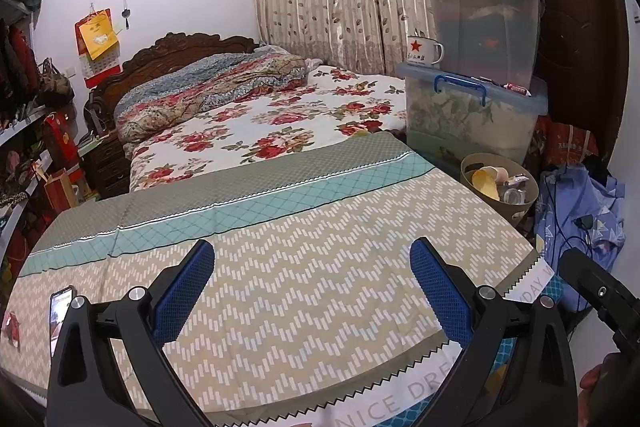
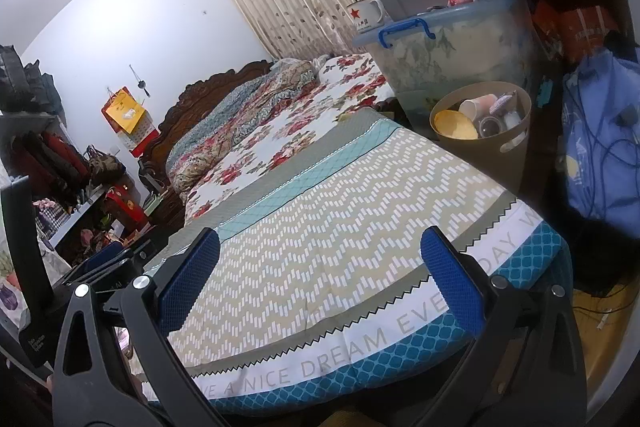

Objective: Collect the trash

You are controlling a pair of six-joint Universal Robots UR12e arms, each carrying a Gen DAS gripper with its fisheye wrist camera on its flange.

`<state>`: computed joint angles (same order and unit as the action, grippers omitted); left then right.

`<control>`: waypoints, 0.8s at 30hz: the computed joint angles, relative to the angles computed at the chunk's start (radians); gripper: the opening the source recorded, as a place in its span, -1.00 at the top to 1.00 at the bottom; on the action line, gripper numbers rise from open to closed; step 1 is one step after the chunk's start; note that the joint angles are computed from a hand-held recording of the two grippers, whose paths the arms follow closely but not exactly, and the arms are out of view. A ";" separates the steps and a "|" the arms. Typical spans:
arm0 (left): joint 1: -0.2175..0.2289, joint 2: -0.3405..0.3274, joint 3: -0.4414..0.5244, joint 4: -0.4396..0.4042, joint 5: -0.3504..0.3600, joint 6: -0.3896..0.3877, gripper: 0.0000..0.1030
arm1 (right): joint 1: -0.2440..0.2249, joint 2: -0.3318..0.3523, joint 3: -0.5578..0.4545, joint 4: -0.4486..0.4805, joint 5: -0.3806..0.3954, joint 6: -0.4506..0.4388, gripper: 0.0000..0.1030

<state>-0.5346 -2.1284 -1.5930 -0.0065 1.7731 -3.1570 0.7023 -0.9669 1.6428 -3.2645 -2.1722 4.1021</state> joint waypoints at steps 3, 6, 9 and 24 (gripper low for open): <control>-0.001 -0.001 0.001 -0.004 -0.001 -0.001 -0.83 | 0.000 0.000 0.000 -0.004 -0.002 -0.002 -0.93; 0.000 0.001 -0.001 -0.007 -0.007 0.000 -0.83 | 0.000 0.000 0.001 -0.004 0.000 -0.003 -0.93; -0.001 0.002 -0.002 -0.006 0.001 0.002 -0.83 | 0.000 -0.001 0.001 -0.004 0.002 -0.004 -0.93; 0.002 0.008 -0.011 -0.011 -0.017 -0.005 -0.83 | 0.007 0.004 -0.001 -0.015 -0.029 -0.004 -0.93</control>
